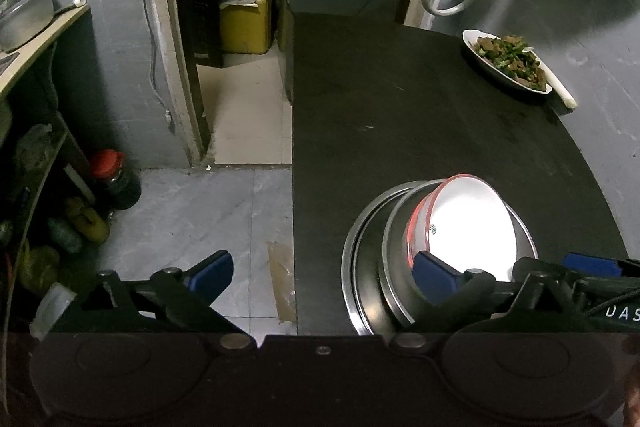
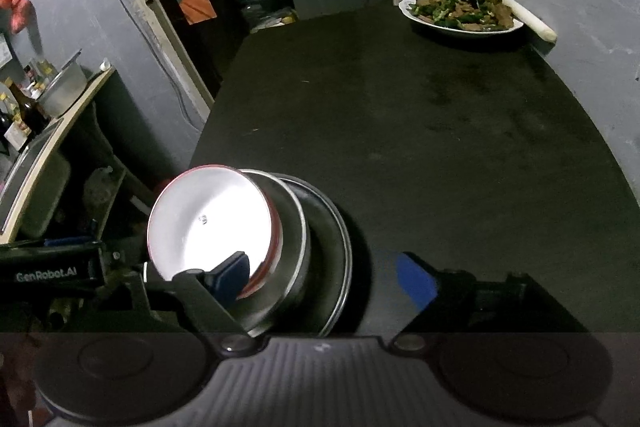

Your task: Organize plates and bowls

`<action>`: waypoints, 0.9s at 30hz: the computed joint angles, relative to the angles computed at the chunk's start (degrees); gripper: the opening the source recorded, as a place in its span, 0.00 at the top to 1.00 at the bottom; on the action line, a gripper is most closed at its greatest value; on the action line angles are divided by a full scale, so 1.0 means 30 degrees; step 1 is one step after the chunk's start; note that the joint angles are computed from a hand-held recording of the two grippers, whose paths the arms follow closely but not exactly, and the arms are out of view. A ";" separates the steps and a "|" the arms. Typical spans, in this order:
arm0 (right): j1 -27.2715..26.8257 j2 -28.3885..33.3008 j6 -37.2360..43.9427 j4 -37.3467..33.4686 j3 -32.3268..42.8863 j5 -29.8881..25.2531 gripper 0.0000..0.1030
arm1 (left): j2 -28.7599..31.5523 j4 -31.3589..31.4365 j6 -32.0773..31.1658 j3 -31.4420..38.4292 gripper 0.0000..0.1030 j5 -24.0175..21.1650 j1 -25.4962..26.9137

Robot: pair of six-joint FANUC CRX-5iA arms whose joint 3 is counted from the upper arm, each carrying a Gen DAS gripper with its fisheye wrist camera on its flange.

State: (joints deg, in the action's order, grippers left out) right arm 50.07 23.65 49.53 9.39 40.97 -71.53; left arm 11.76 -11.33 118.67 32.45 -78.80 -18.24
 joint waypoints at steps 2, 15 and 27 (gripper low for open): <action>0.0033 0.0009 -0.0105 0.0128 -0.0014 0.0040 0.16 | -0.0037 -0.0079 0.0019 -0.0013 0.05 -0.0025 0.0001; 0.0135 -0.0160 -0.0606 0.0583 -0.0387 0.0418 0.06 | -0.0720 -0.0643 0.0785 -0.0846 0.01 0.1013 -0.0092; 0.0426 -0.0893 -0.1701 0.2263 -0.2011 0.1769 0.00 | -0.2623 -0.1227 0.1550 -0.3763 0.01 0.5598 -0.0324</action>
